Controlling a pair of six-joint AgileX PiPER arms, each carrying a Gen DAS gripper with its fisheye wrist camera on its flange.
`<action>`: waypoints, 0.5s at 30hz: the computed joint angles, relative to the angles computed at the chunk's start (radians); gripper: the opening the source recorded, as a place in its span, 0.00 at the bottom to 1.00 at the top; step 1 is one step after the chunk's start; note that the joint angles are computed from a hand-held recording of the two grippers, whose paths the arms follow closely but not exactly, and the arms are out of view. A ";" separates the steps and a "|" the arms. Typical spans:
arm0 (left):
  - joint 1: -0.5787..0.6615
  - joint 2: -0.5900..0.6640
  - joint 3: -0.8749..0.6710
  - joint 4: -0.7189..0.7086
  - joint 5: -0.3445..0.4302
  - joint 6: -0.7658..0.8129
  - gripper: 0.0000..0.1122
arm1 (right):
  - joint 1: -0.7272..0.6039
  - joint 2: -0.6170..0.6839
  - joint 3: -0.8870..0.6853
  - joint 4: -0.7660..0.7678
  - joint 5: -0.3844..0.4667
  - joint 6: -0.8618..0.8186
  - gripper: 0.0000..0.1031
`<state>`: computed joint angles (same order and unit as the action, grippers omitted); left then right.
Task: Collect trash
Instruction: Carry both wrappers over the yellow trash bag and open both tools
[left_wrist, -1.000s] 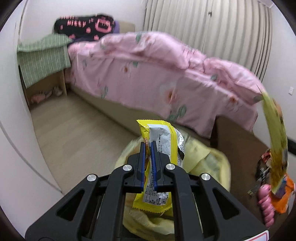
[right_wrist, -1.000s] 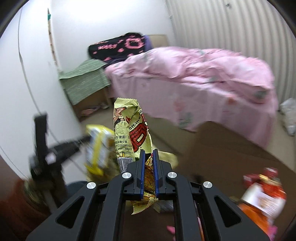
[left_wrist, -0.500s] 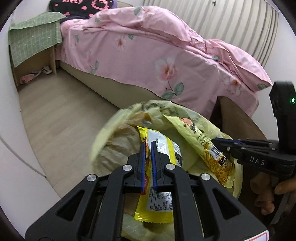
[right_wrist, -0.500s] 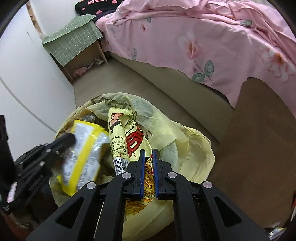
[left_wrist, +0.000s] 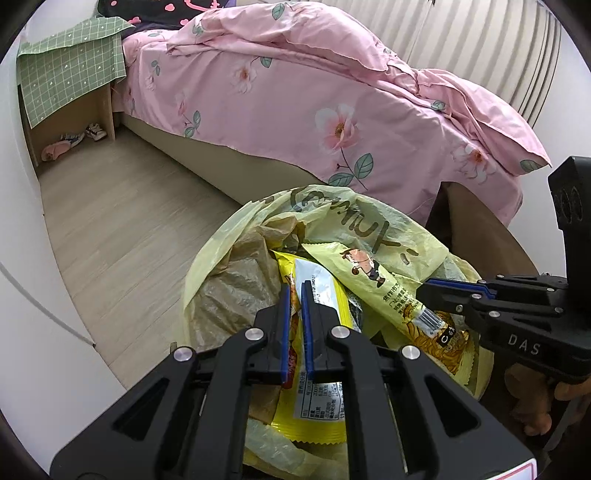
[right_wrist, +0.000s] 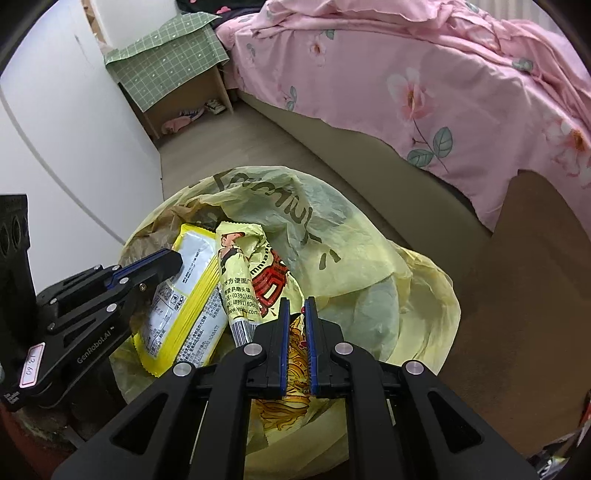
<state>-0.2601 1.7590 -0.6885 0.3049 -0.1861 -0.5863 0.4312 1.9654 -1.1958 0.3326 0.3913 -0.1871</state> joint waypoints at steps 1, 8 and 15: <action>0.000 0.000 -0.002 -0.006 0.003 0.005 0.05 | -0.003 -0.002 0.004 0.016 0.000 -0.014 0.09; 0.003 -0.017 -0.005 0.048 0.028 -0.059 0.06 | -0.008 -0.018 0.027 0.057 -0.018 -0.043 0.09; 0.040 -0.118 0.057 0.065 -0.001 -0.134 0.28 | -0.012 -0.085 0.098 0.110 -0.066 -0.078 0.16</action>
<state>-0.2199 1.6408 -0.6315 0.3700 -0.1871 -0.7205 0.4192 1.8806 -1.0976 0.4424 0.3253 -0.2649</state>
